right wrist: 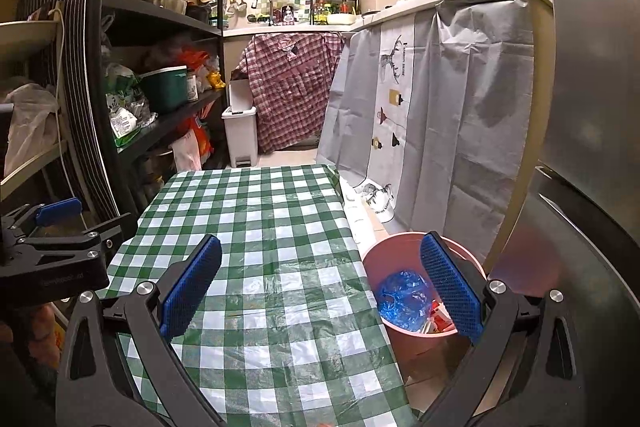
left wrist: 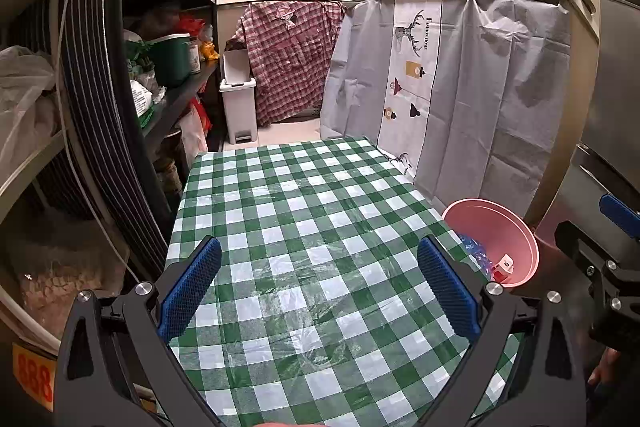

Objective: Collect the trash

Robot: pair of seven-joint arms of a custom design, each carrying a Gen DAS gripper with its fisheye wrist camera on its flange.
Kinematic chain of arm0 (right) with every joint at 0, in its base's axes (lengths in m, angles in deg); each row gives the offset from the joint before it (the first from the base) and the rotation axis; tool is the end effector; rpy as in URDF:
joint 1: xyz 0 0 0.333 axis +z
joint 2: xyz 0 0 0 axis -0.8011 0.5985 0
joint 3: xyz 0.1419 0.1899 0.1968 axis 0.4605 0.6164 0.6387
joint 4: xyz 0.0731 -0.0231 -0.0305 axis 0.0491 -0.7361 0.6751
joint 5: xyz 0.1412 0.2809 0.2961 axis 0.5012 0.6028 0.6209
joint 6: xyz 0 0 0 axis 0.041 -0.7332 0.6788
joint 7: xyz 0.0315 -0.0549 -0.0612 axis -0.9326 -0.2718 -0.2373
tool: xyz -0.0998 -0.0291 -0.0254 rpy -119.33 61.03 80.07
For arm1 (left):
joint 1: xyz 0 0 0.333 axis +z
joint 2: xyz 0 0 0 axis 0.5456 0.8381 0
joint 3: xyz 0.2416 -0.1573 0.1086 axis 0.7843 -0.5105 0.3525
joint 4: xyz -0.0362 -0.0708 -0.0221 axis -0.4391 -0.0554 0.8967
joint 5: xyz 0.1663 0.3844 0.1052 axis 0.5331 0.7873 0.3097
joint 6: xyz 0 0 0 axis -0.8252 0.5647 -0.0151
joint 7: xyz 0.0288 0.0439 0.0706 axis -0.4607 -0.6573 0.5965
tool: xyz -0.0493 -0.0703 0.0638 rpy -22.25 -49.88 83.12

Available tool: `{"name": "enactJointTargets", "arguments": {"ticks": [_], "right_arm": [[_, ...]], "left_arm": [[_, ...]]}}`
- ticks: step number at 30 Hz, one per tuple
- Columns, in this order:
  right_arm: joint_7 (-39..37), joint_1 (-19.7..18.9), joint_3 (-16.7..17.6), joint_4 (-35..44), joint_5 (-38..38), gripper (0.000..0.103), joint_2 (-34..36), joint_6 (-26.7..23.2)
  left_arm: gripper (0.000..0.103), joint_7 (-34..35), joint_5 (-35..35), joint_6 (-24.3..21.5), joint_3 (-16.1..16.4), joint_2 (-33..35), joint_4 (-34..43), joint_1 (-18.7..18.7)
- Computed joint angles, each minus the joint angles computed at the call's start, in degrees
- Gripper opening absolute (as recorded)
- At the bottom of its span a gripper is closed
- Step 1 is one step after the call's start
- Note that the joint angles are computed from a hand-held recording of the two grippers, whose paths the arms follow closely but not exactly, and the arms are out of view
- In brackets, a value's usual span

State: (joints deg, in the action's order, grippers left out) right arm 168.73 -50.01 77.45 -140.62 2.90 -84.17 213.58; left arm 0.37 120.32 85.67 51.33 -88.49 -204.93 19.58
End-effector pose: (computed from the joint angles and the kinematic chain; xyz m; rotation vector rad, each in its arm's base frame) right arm 0.4326 0.1695 0.5956 -1.6404 1.3410 -0.8245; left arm 0.4355 -0.3367 0.5902 -1.6940 1.4973 -0.8398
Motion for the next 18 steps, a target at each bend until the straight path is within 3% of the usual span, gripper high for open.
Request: {"name": "enactJointTargets", "arguments": {"ticks": [18], "right_arm": [[-0.27, 0.37, -0.29, 0.06, -0.09, 0.098, 0.13, -0.27]], "left_arm": [[0.095, 0.65, -0.84, 0.49, 0.23, -0.52, -0.71, 0.25]]}}
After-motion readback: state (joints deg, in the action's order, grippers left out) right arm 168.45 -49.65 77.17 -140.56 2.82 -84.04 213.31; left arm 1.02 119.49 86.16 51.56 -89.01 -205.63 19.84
